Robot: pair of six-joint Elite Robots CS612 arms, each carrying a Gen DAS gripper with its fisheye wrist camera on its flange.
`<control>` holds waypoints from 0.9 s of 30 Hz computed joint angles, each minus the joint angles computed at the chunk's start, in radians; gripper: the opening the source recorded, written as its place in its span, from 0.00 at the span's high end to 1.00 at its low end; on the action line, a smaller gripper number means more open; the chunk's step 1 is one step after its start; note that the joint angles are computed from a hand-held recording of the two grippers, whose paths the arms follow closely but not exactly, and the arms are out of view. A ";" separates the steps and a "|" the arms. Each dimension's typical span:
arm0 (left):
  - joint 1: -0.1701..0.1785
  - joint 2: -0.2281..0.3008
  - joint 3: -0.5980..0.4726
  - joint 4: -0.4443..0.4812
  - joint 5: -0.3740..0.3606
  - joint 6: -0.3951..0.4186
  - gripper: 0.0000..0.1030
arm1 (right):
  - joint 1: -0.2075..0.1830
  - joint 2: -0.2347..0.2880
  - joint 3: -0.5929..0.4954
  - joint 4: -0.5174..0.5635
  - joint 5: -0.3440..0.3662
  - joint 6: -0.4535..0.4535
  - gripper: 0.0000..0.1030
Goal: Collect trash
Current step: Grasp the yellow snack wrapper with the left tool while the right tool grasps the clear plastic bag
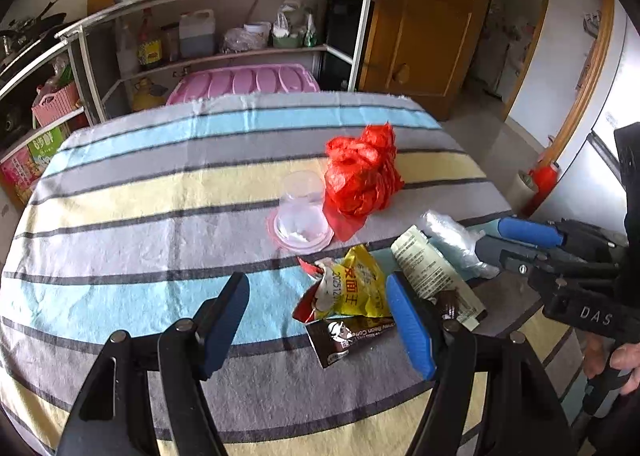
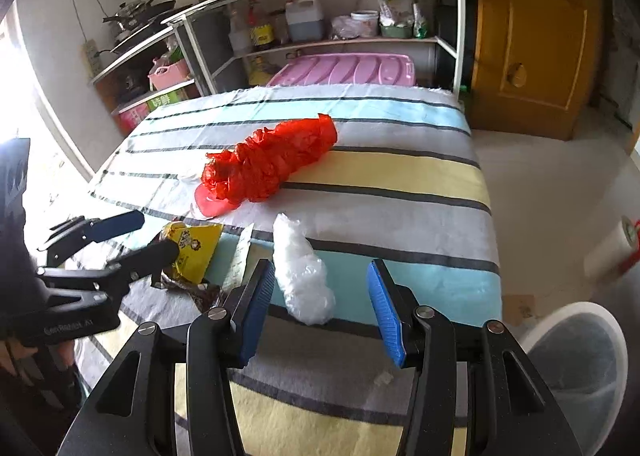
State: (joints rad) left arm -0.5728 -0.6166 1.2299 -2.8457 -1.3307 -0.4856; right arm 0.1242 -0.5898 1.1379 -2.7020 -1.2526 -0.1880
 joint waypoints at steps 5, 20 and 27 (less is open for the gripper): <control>0.004 0.006 -0.008 0.009 -0.015 -0.010 0.30 | -0.005 0.014 -0.022 0.031 0.042 -0.001 0.52; 0.002 0.010 -0.013 0.005 -0.033 0.011 0.57 | 0.002 0.014 -0.014 0.044 0.060 -0.034 0.70; 0.000 0.003 0.000 -0.013 -0.022 0.013 0.62 | -0.002 0.003 0.013 0.000 0.073 -0.010 0.70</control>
